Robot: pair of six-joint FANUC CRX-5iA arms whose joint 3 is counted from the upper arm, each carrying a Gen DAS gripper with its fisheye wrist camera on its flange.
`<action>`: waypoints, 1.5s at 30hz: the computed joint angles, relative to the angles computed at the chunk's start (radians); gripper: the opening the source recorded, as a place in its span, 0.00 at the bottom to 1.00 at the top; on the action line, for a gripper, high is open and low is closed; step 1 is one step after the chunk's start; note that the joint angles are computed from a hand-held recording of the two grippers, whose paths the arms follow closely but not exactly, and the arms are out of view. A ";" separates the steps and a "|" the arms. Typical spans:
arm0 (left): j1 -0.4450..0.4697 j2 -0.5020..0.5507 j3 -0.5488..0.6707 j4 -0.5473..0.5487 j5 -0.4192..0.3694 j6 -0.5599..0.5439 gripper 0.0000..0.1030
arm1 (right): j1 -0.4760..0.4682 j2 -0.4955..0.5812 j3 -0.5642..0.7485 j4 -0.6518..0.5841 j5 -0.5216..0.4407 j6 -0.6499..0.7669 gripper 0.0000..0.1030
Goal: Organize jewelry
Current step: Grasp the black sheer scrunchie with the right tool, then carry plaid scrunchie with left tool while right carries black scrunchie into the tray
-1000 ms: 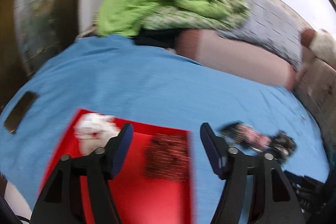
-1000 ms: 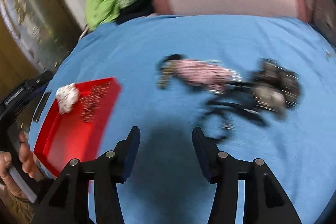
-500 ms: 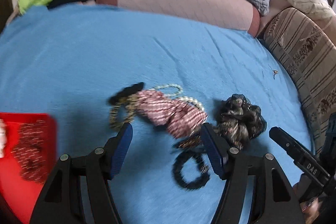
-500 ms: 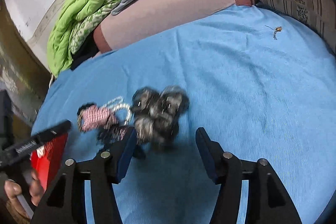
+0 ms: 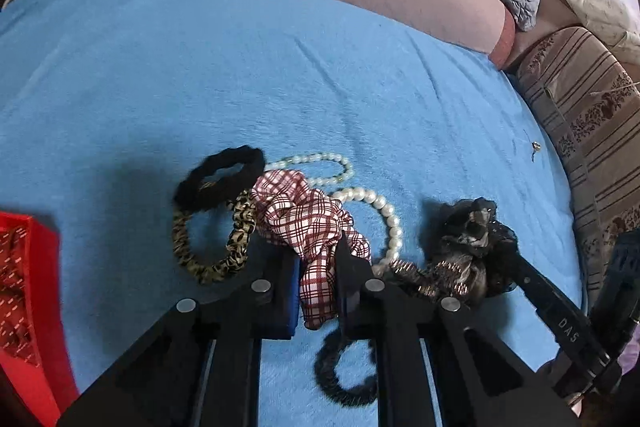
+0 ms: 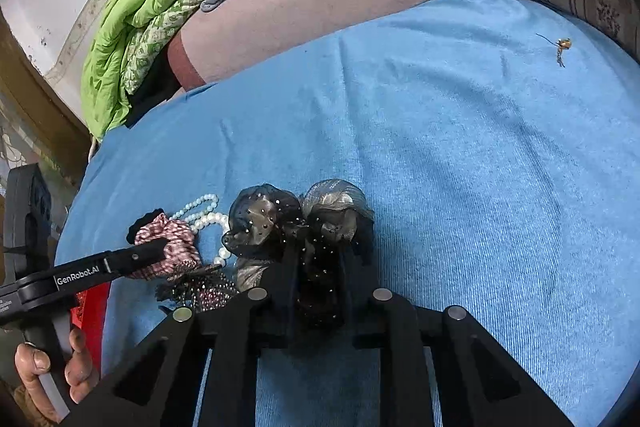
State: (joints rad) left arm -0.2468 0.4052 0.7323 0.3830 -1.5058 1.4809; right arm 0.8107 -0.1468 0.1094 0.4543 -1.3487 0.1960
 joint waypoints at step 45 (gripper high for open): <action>0.369 -0.637 -0.552 0.053 0.063 -0.305 0.13 | 0.516 0.040 0.156 0.238 -0.256 -0.198 0.11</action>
